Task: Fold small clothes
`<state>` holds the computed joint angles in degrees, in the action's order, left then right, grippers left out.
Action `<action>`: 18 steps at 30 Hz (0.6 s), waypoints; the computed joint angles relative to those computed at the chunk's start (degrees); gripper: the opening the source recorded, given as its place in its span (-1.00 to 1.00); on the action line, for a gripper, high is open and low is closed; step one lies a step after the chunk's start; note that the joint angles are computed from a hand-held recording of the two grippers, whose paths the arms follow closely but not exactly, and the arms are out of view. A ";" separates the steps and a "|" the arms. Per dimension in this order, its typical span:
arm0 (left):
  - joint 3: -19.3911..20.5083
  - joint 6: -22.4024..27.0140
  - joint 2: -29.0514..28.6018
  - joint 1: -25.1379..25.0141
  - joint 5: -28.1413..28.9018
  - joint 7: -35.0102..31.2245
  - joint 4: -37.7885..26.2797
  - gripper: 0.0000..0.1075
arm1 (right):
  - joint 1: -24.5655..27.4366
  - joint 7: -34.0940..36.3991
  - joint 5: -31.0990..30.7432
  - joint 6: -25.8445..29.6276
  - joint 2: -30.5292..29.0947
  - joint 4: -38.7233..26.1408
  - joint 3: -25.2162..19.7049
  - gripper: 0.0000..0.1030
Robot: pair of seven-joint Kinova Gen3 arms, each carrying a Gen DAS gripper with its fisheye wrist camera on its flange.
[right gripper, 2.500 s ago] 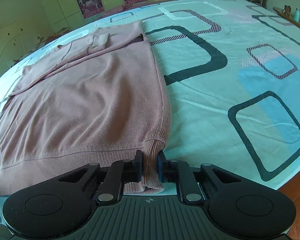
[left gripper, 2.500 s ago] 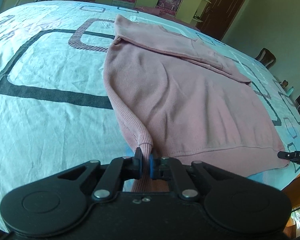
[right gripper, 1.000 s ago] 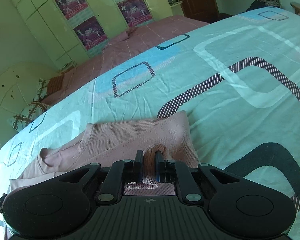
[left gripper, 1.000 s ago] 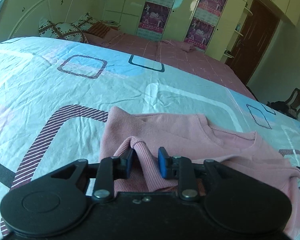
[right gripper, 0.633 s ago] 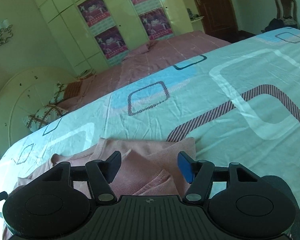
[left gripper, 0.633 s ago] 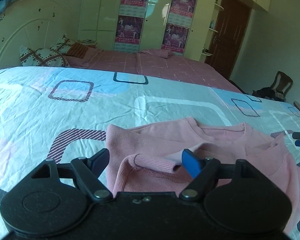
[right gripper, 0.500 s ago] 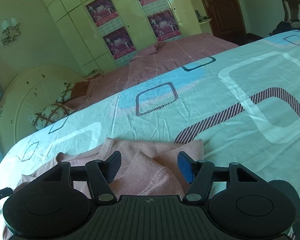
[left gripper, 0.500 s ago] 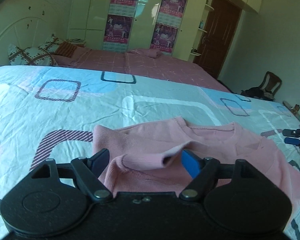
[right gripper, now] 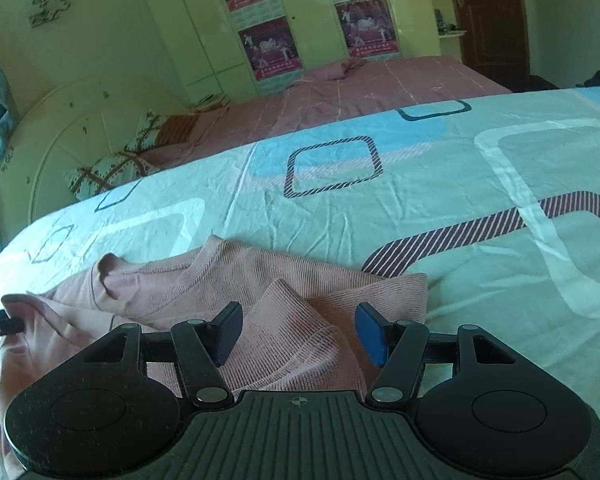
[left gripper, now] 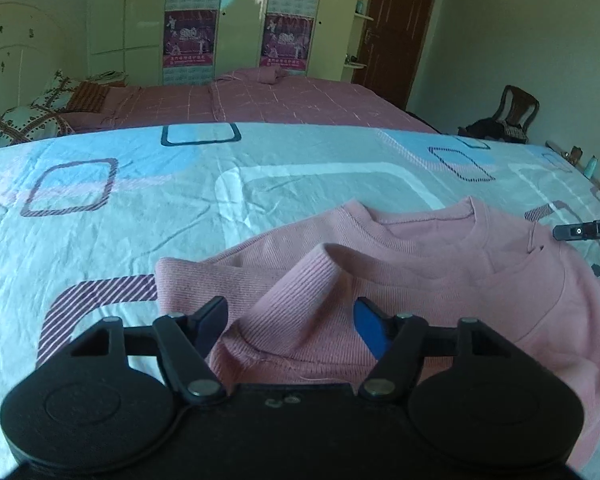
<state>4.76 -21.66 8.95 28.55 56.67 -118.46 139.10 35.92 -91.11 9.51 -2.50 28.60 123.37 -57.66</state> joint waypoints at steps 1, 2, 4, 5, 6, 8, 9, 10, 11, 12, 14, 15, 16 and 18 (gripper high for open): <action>-0.06 0.85 0.52 -0.85 -2.33 1.21 -0.20 -0.03 | -0.63 0.76 0.80 1.39 0.65 -0.96 0.29 0.20; 0.94 1.44 1.05 -2.64 -4.66 2.49 -0.23 -0.13 | -1.24 1.87 1.07 2.78 1.22 -1.84 0.62 0.20; 4.48 2.17 1.43 -7.44 -9.32 6.28 0.14 -0.51 | -1.75 4.49 0.93 5.04 2.39 -3.18 0.68 0.19; 5.12 1.95 1.46 -8.51 -11.65 8.61 0.54 -0.58 | -1.51 5.85 0.83 6.46 3.31 -3.92 0.17 0.16; 5.00 1.32 1.50 -8.53 -13.72 10.94 0.97 -0.65 | -1.86 7.00 0.61 7.33 3.65 -4.42 0.37 -0.13; 2.10 1.26 1.46 -6.22 -17.52 15.00 1.41 -0.72 | -3.20 9.12 0.18 8.50 3.83 -5.18 1.59 -0.36; 0.68 1.45 1.48 -4.86 -18.36 15.79 1.39 -0.77 | -3.11 10.26 -0.15 9.06 4.29 -5.59 1.45 -0.39; -0.44 1.43 1.42 -3.48 -18.28 15.65 1.33 -0.81 | -2.48 11.60 -0.46 10.10 5.01 -6.18 0.74 -0.52; -0.49 0.96 1.41 -2.85 -17.26 14.91 1.34 -0.82 | -2.10 12.88 -0.76 11.12 5.41 -6.72 0.24 -0.75; 0.25 -0.44 1.39 -2.55 -15.31 13.93 1.54 -0.85 | -1.73 14.18 -1.17 11.28 5.63 -6.79 -0.25 -0.81; -0.83 -5.10 1.06 1.15 -11.97 14.49 2.63 -0.87 | -0.44 15.52 -2.86 8.80 4.94 -5.31 -1.22 -0.84; -2.20 -7.43 0.73 3.62 -11.23 16.12 3.25 -0.87 | 1.08 15.92 -4.00 6.47 4.64 -4.06 -2.38 -0.85; -2.52 -9.76 0.25 5.16 -9.57 16.82 3.75 -0.88 | 3.26 16.25 -5.27 4.14 4.64 -2.89 -4.22 -0.85; -3.38 -13.82 0.62 8.37 -5.04 15.53 3.67 -0.88 | 5.81 15.29 -6.31 -0.52 4.02 -0.94 -6.18 -0.86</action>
